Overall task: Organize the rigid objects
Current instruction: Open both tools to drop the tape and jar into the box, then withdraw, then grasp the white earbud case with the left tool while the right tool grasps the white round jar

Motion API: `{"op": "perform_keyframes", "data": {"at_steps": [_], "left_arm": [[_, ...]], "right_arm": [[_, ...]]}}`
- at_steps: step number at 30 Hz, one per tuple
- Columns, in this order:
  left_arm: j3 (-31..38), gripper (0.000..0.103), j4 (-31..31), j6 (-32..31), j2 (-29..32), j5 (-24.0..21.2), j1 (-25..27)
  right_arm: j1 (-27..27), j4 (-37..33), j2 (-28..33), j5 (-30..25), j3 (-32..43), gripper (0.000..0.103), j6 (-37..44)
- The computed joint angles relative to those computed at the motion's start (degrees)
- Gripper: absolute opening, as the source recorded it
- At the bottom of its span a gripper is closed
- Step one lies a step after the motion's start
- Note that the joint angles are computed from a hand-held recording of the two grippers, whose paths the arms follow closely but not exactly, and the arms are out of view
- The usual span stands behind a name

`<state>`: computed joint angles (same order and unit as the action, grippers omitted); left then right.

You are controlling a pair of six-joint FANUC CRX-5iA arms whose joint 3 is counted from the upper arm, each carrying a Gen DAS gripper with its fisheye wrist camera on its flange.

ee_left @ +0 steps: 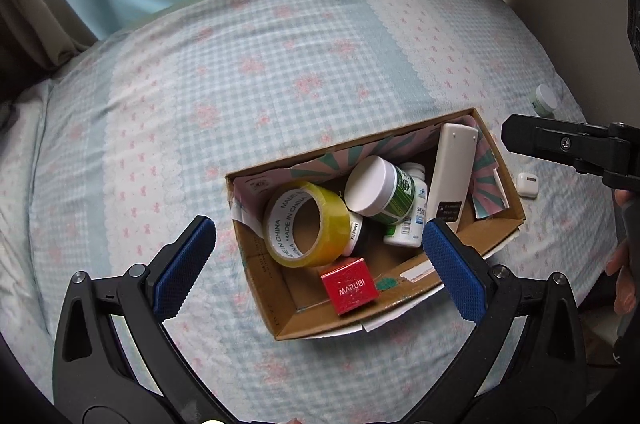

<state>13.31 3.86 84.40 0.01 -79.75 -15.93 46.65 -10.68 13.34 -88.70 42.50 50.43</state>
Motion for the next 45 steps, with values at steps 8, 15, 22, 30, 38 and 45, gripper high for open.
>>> {"op": "perform_keyframes", "data": {"at_steps": [8,15,22,30,38,45], "left_arm": [[1.5,0.103,-2.1,8.4,-3.7,-1.7,-3.8],[6.2,0.103,-8.9,22.2,-2.9,-4.4,-14.1],[17.2,0.103,-17.8,33.8,5.3,-10.1,-29.6],[28.5,0.103,-20.2,43.3,17.5,-10.1,-40.4],[29.4,0.103,-19.9,45.1,27.6,-1.1,-45.2],[25.3,0.102,-21.2,49.3,32.6,6.6,-43.5]], "right_arm": [[0.0,7.3,-6.5,-4.0,-4.4,0.103,4.9],[-3.9,13.0,-14.0,-3.8,-11.8,0.103,13.3],[-18.0,9.2,-18.1,-2.0,-16.0,0.103,27.2],[-34.1,0.2,-15.2,0.9,-15.4,0.103,45.8],[-41.5,-7.3,-11.5,13.4,-22.8,0.103,56.9],[-42.5,-10.0,-6.3,23.7,-28.9,0.103,63.6]]}}
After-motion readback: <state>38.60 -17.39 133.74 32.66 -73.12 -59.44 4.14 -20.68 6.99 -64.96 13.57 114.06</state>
